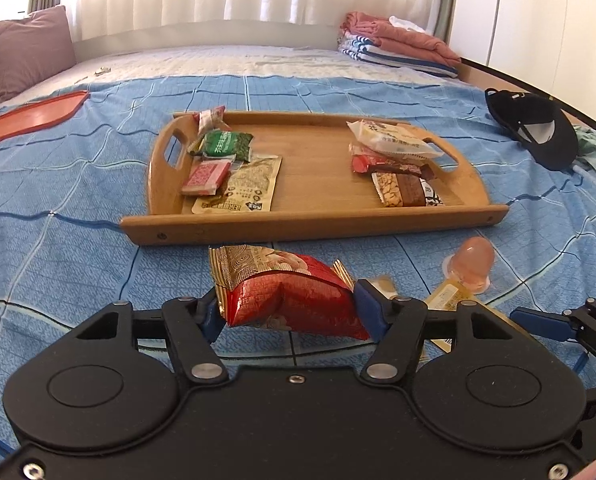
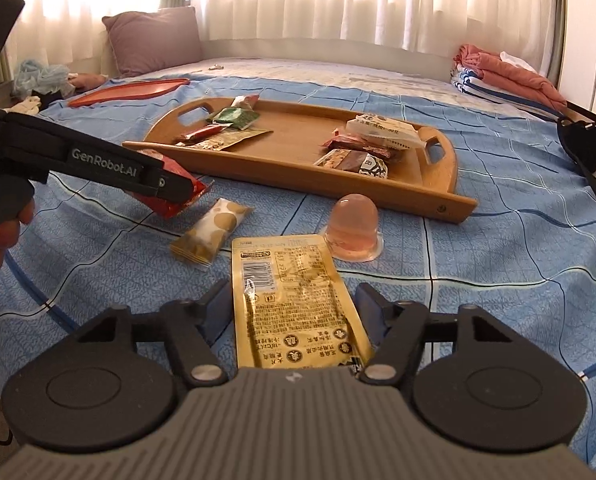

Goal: Organize snacks
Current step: 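Carry the red nut pack with the left tool while the right tool carries the yellow sachet over the tray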

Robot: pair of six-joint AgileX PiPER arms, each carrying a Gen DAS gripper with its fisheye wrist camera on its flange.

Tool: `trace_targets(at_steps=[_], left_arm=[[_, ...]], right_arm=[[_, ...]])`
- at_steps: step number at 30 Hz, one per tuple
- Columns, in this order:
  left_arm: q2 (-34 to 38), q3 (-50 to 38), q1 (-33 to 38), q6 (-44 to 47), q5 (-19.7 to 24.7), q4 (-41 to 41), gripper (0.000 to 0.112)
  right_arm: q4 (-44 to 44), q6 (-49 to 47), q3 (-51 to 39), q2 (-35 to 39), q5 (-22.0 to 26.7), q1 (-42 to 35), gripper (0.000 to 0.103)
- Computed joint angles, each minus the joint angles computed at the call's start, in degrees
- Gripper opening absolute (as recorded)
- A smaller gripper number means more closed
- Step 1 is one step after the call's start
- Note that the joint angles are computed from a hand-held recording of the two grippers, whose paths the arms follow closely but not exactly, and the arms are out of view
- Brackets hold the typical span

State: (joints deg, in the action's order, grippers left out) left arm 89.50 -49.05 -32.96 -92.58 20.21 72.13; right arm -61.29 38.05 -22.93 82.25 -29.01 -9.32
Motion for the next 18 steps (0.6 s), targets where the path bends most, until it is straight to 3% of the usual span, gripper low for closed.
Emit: trace_targets(at_steps=[7, 18], left_arm=[[-1.3, 0.8, -0.1, -0.5, 0.0, 0.6, 0.063], [-2.0, -1.8, 1.3, 2.0, -0.4, 0.1, 0.062]], right_arm=[[0.3, 0.7, 0.3, -0.8, 0.0, 0.0, 0.068], [-13.3, 15.5, -2.2, -6.8, -1.9, -3.7, 0.066]])
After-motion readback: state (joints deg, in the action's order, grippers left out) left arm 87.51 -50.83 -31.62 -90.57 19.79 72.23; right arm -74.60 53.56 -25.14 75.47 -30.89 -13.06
